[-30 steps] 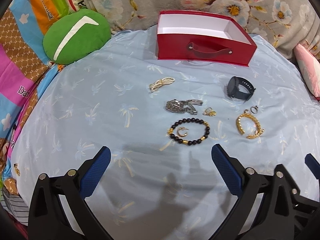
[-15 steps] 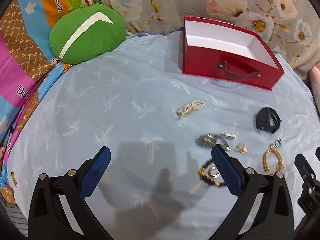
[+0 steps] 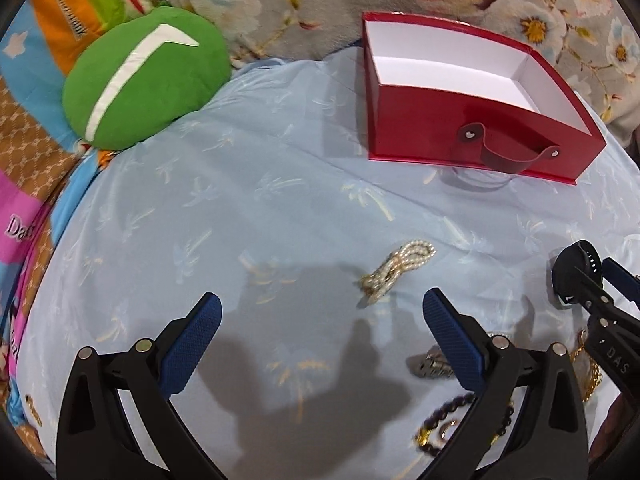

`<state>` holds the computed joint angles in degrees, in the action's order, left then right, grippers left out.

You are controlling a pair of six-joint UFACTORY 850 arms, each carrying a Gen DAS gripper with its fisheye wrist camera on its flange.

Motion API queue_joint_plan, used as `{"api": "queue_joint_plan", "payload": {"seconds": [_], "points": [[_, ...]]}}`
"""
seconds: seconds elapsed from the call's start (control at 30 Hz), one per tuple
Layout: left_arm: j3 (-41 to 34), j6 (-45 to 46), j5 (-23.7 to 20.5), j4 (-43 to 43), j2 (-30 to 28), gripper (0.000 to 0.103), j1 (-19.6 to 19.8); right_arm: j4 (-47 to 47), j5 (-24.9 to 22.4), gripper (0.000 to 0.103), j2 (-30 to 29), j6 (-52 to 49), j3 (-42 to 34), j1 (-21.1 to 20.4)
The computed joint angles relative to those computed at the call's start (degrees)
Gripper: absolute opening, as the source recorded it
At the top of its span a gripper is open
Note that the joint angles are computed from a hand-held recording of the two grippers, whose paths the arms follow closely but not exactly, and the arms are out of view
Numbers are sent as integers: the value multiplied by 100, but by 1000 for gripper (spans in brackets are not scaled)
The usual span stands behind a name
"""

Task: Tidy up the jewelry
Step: 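Grasp the black watch with the right tool while the left tool grasps the pearl necklace, then carry the black watch and pearl necklace into the red box and release both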

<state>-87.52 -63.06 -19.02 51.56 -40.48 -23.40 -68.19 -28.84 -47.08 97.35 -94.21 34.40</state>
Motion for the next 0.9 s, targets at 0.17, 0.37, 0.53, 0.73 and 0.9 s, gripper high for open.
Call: {"api": "queue_joint_plan", "payload": {"seconds": [0.17, 0.37, 0.53, 0.73, 0.9], "points": [[-642, 1127, -70, -857, -488, 98, -49, 766, 127, 41, -240, -757, -298, -109], [-1146, 2577, -131, -2362, -873, 81, -26, 787, 420, 20, -200, -676, -151, -184], [-1227, 3092, -130, -2943, -967, 51, -30, 691, 410, 15, -178, -636, -115, -166], [-1016, 3694, 71, -3508, -784, 19, -50, 235, 573, 13, -6, -38, 164, -161], [-606, 3014, 407, -2778, -366, 13, -146, -510, 582, 13, 360, 833, 580, -121]]}}
